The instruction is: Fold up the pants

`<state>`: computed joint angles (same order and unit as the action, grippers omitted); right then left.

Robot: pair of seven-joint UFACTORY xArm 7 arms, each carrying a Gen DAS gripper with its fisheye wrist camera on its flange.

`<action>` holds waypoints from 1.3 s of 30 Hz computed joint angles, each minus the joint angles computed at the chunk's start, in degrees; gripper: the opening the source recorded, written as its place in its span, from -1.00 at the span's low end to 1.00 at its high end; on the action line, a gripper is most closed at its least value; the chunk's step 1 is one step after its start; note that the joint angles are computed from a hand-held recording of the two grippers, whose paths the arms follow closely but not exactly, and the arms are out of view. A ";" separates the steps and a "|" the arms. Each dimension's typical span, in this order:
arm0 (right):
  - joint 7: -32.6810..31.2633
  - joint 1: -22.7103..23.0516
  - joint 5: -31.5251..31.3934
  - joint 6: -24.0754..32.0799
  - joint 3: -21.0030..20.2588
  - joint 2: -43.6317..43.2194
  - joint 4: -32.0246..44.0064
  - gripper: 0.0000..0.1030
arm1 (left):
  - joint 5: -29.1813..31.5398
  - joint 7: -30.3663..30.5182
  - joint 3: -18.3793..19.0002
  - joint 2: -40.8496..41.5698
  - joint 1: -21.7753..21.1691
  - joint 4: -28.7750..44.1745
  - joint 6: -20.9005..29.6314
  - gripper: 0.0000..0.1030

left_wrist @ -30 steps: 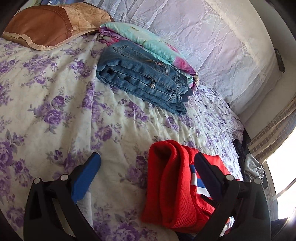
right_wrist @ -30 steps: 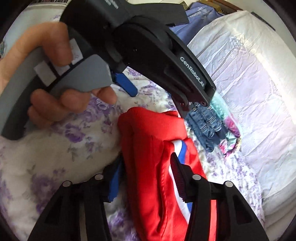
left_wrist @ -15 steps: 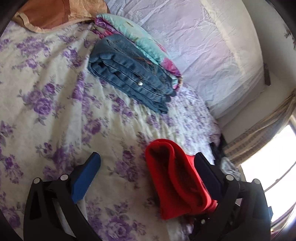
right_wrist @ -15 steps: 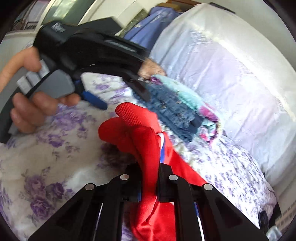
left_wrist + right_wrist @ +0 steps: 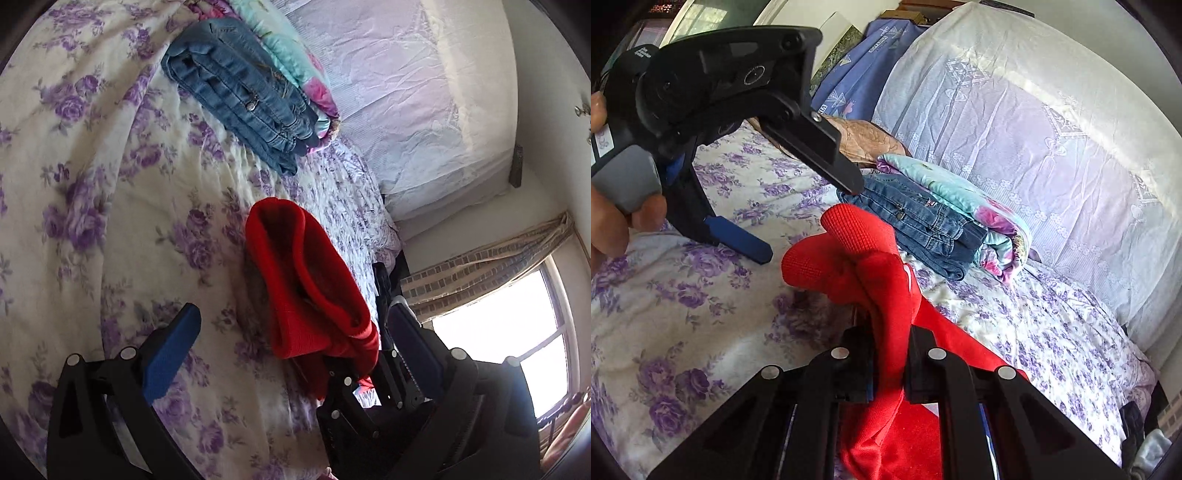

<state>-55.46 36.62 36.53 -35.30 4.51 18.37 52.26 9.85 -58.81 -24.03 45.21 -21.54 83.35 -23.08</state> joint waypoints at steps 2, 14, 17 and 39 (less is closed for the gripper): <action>0.60 -0.47 -0.88 -0.12 0.05 0.38 0.35 -0.78 | -0.34 -0.92 -0.88 0.30 0.47 0.68 0.79 0.92; 4.17 -1.73 -3.64 -1.65 1.11 -1.13 -2.09 -0.78 | 8.36 -3.27 -12.36 12.61 5.56 13.70 4.44 0.88; 3.87 -1.58 -3.68 -1.91 1.01 -1.28 -2.48 -0.78 | 8.30 -2.45 -10.91 12.37 4.85 14.41 2.86 0.02; -21.87 3.67 3.88 -21.59 3.28 7.40 3.09 -0.38 | 4.76 11.11 -21.30 12.64 9.94 16.37 14.16 -0.40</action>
